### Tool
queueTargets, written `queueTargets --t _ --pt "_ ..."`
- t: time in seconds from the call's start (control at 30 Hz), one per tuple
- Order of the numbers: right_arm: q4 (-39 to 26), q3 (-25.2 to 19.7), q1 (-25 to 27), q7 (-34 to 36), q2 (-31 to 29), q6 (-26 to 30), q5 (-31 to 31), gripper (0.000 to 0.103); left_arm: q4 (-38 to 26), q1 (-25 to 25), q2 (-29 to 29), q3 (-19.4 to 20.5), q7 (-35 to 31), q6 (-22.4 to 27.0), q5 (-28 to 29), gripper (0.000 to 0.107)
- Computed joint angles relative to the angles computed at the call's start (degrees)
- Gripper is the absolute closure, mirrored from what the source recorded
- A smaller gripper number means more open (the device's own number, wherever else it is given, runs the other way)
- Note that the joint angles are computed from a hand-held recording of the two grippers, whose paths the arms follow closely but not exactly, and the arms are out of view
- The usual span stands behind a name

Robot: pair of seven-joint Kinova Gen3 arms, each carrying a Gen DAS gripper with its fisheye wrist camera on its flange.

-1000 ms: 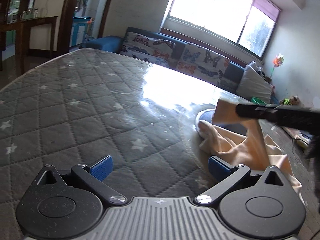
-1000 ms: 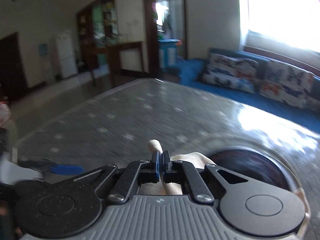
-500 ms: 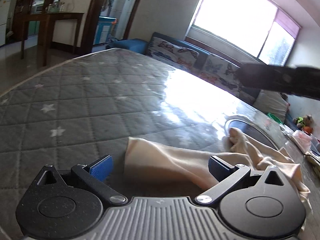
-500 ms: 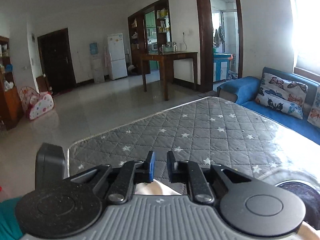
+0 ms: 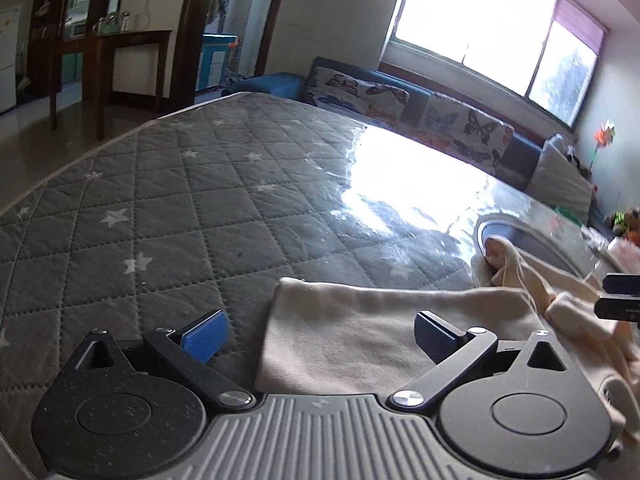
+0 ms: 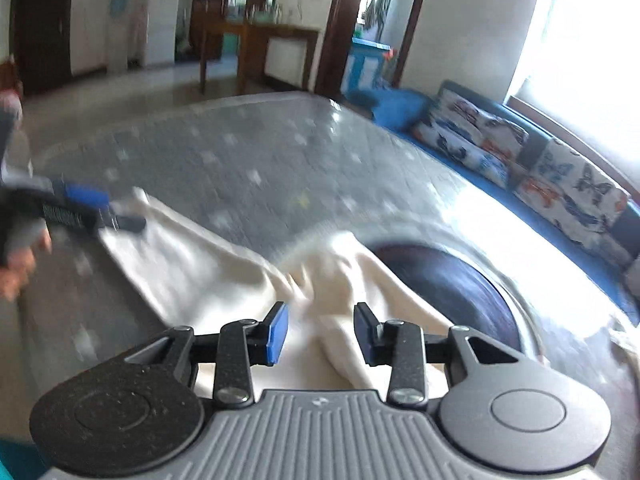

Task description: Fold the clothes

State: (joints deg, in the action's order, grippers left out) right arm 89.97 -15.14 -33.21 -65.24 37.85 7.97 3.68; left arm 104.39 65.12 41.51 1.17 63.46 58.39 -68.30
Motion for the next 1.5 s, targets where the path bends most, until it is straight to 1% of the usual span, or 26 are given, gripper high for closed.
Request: queueTargets --t 0.07,0.1,0.13,0.17,0.2,0.23,0.27,0.3,0.37,0.4,0.43,0.47,0.5,0.53,0.57,0.63,0.7,0.77,0.9,1.0,1.17,1.23,1.27,1.33,1.4,1.5 --pt "1.19 1.09 -0.14 0.66 -0.33 0.17 0.84 0.067 -2.02 -0.64 1.09 0.39 -4.0 1.32 1.04 0.021" --pt "1.66 1.15 0.04 1.06 -0.41 0.03 1.16 0.066 -3.04 -0.83 1.62 0.42 -6.02 1.96 1.58 0.024" --pt "2.11 1.22 0.23 1.48 -0.49 -0.11 1.47 0.066 -4.15 -0.96 2.16 0.4 -8.02 2.72 2.37 0.029" --pt "2.64 0.96 0.68 2.32 -0.23 -0.7 2.03 0.066 -5.28 -1.09 2.71 0.35 -10.1 3.58 3.35 0.036" --pt "3.04 1.45 0.2 2.61 -0.05 -1.61 2.35 0.065 -6.4 -1.21 3.26 0.23 -12.21 4.44 4.33 0.04" --pt "3.37 2.18 -0.3 2.87 0.17 -2.74 2.74 0.065 -6.98 -1.22 3.57 -0.09 -13.49 4.77 4.91 0.049" --pt "3.5 2.94 -0.96 2.85 0.26 -3.23 2.89 0.065 -7.19 -1.19 3.73 -0.51 -14.2 4.75 5.22 0.053" --pt "3.59 4.69 -2.34 2.56 0.82 -4.21 3.02 0.065 -7.39 -1.19 3.89 -0.87 -14.89 4.76 5.5 0.056" --pt "3.73 7.61 -4.46 1.88 1.75 -5.94 3.06 0.065 -7.36 -1.4 3.84 -1.49 -15.71 4.48 6.14 0.066" --pt "3.8 8.77 -5.2 1.53 2.1 -6.69 2.98 0.066 -7.3 -1.54 3.78 -1.71 -16.07 4.47 6.59 0.067" --pt "3.86 9.94 -5.94 1.19 2.46 -7.44 2.86 0.068 -7.24 -1.71 3.71 -1.9 -16.43 4.48 7.02 0.069" --pt "3.88 11.28 -6.78 0.56 2.69 -7.84 2.4 0.074 -7.13 -1.8 3.63 -2.04 -16.86 4.65 7.45 0.071" --pt "3.88 12.61 -7.61 -0.08 2.94 -8.22 1.93 0.08 -7.09 -1.9 3.63 -2.14 -17.45 5.01 7.91 0.071" --pt "3.81 13.57 -8.23 -0.66 3.04 -8.21 1.53 0.093 -6.92 -1.92 3.61 -2.22 -17.94 5.41 8.34 0.071" --pt "3.95 13.58 -7.97 -1.01 3.05 -8.53 1.19 0.094 -6.93 -2.03 3.64 -2.25 -18.61 5.86 8.74 0.071" --pt "5.87 12.14 -5.76 -2.23 1.96 -11.5 0.61 0.096 -7.55 -2.5 3.99 -2.24 -20.62 6.99 9.59 0.072" --pt "7.76 11.67 -4.64 -2.87 0.91 -14.37 0.08 0.096 -8.07 -2.93 4.35 -2.35 -22.22 7.6 10.12 0.072" --pt "11.01 13.36 -4.51 -3.48 -1.29 -18.8 -1.55 0.096 -8.48 -3.42 4.62 -2.53 -23.7 7.81 10.4 0.072" --pt "14.82 18.62 -6.0 -2.81 -3.93 -23.51 -7.25 0.096 -9.81 -4.11 5.46 -3.01 -26.4 8.43 10.96 0.072" --pt "16.97 22.86 -7.27 -1.15 -5.11 -25.75 -13.29 0.096 -10.72 -4.4 5.98 -3.36 -28.0 8.7 11.29 0.072" --pt "19.94 26.4 -6.48 1.48 -5.79 -28.34 -21.78 0.096 -12.19 -4.53 6.75 -3.75 -30.69 9.45 12.06 0.071" --pt "21.54 26.3 -4.85 2.04 -5.8 -29.76 -23.85 0.096 -12.76 -4.57 7.05 -3.87 -31.8 9.81 12.39 0.071" --pt "22.17 26.02 -3.77 1.76 -5.74 -30.06 -24.44 0.096 -13.12 -4.57 7.26 -3.91 -32.42 10.09 12.6 0.07" --pt "22.41 26.4 -2.87 2.72 -5.42 -28.79 -26.91 0.096 -13.8 -4.6 7.61 -4.01 -33.6 10.5 12.94 0.07" --pt "22.6 29.02 -4.32 3.94 -3.68 -28.71 -30.14 0.096 -14.49 -4.57 7.93 -4.09 -34.88 11.08 13.36 0.07" --pt "21.8 30.51 -4.0 4.07 -1.83 -26.12 -33.28 0.096 -15.73 -4.68 8.48 -4.19 -36.96 11.91 14.04 0.07"
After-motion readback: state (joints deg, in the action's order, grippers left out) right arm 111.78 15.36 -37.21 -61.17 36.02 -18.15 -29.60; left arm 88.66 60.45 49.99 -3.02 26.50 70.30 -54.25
